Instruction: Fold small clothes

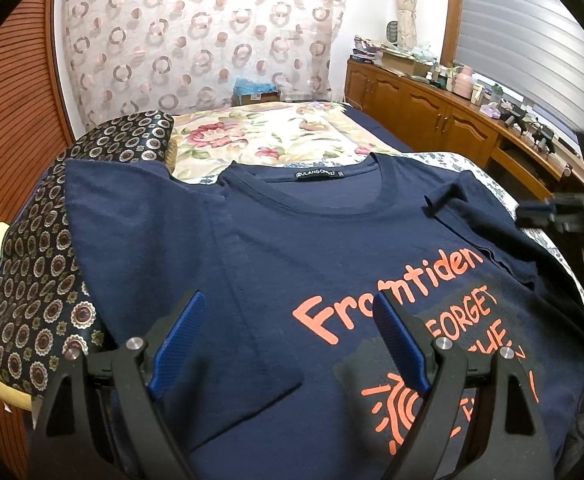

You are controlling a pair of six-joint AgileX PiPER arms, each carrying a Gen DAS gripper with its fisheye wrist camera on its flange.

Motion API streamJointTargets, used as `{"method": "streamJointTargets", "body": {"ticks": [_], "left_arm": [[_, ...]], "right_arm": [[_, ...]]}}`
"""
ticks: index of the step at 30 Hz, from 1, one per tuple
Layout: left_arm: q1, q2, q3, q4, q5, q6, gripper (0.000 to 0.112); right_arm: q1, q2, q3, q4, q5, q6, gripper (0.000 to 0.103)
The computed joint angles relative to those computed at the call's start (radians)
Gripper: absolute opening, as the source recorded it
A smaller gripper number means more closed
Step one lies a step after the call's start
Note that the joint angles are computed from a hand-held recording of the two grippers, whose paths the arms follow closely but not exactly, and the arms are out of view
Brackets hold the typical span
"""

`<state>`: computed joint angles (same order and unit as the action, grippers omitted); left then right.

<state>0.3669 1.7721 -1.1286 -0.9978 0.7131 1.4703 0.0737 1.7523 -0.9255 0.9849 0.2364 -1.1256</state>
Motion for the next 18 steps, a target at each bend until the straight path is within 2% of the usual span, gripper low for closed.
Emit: {"method": "streamJointTargets", "body": {"ticks": [7,11,16,18], "left_arm": [[0.008,-0.029,0.045,-0.023,0.001,0.033,0.086],[0.027,-0.058,0.094,-0.052,0.002,0.082,0.086],[0.054,-0.086,0.138,-0.079,0.007,0.123,0.086],[0.064,-0.089,0.149,-0.087,0.006,0.137,0.086]], "right_arm": [[0.028,-0.052,0.155,0.214,-0.018,-0.207,0.035],[0.057,-0.064,0.2,0.273,-0.043,-0.258,0.035],[0.096,-0.088,0.239,0.463,-0.075,-0.445,0.035],[0.116,-0.073,0.235,0.477,-0.107,-0.464,0.031]]}}
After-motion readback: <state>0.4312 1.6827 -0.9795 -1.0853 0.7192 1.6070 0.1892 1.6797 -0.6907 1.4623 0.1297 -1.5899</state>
